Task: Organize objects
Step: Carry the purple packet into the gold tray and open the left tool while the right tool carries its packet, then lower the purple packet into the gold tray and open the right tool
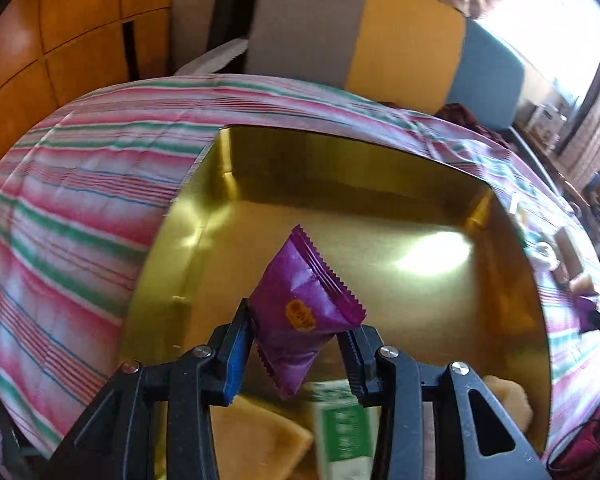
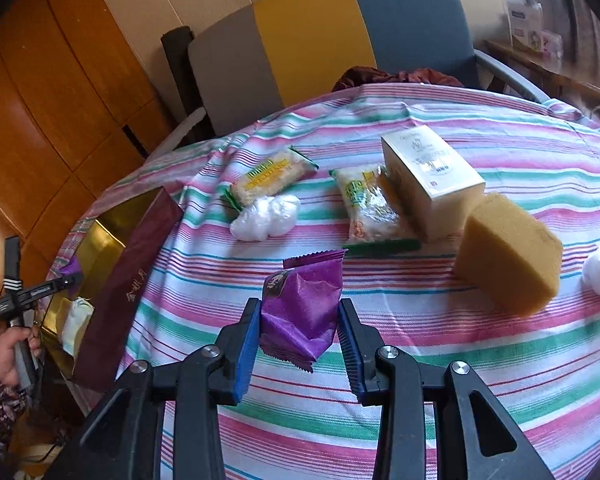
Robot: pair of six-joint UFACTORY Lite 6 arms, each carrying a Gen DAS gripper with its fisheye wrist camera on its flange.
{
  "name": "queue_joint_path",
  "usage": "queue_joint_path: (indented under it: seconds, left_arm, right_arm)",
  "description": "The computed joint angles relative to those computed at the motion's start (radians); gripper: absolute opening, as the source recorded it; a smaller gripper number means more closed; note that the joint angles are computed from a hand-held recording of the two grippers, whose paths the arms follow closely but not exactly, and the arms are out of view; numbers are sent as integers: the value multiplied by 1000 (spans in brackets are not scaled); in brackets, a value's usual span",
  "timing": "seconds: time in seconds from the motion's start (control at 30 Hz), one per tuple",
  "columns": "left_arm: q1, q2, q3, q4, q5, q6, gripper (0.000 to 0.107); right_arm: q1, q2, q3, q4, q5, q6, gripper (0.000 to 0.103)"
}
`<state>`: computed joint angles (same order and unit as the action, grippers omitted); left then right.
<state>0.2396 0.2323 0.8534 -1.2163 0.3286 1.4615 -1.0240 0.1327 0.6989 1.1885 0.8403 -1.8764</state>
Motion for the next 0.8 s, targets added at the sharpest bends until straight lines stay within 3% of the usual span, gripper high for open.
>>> queue_joint_path:
  seconds: [0.2, 0.53, 0.7, 0.8]
  left_arm:
    - [13, 5, 7, 61, -42, -92, 46]
    - [156, -271, -268, -382, 123, 434, 50]
    - [226, -357, -356, -407, 238, 497, 51]
    - [276, -395, -391, -392, 297, 502, 51]
  right_arm:
    - [3, -51, -38, -2, 51, -31, 38]
    - [128, -172, -131, -6, 39, 57, 38]
    - [342, -314, -193, 55, 31, 168, 38]
    - [548, -381, -199, 111, -34, 254, 38]
